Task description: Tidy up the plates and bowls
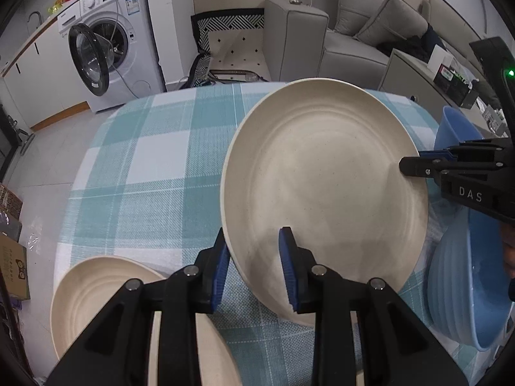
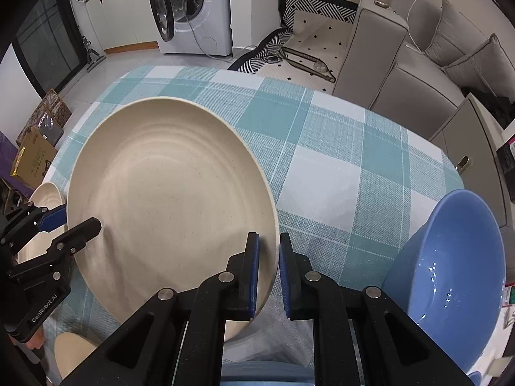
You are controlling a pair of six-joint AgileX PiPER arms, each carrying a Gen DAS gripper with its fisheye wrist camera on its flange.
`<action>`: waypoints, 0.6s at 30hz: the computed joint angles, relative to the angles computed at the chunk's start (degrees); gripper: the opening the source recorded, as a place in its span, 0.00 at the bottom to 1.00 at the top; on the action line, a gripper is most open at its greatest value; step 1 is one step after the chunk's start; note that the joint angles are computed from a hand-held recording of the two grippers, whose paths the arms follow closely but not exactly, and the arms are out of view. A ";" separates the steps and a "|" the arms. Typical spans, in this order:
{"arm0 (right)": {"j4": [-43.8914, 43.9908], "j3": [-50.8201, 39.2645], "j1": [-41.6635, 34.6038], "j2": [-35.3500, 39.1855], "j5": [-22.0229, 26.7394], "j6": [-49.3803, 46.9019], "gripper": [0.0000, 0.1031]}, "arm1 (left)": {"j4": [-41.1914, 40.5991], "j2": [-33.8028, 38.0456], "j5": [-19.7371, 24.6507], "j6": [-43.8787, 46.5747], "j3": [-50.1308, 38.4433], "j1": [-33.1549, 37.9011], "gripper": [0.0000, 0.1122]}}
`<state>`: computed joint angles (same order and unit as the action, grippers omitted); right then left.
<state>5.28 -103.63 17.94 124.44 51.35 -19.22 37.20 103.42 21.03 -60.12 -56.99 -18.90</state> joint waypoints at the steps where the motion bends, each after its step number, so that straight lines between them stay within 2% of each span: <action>1: 0.33 0.46 -0.03 -0.66 -0.26 -0.01 0.12 | 0.80 -0.59 -0.03 -0.92 0.37 -0.09 0.25; 6: 1.39 3.44 0.44 -4.00 -2.63 -0.37 0.12 | 7.27 -3.88 0.51 -7.88 2.66 -0.87 0.25; 12: 2.87 7.29 1.17 -8.96 -4.85 -0.89 0.12 | 10.76 -7.81 1.42 -11.83 5.10 -1.27 0.25; 18: 4.08 10.57 1.68 -13.74 -4.73 -2.03 0.12 | 12.43 -13.25 3.18 -13.60 8.16 -2.47 0.25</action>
<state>9.37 -93.05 19.61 110.70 46.62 -21.25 49.64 90.17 24.21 -73.72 -48.83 -21.36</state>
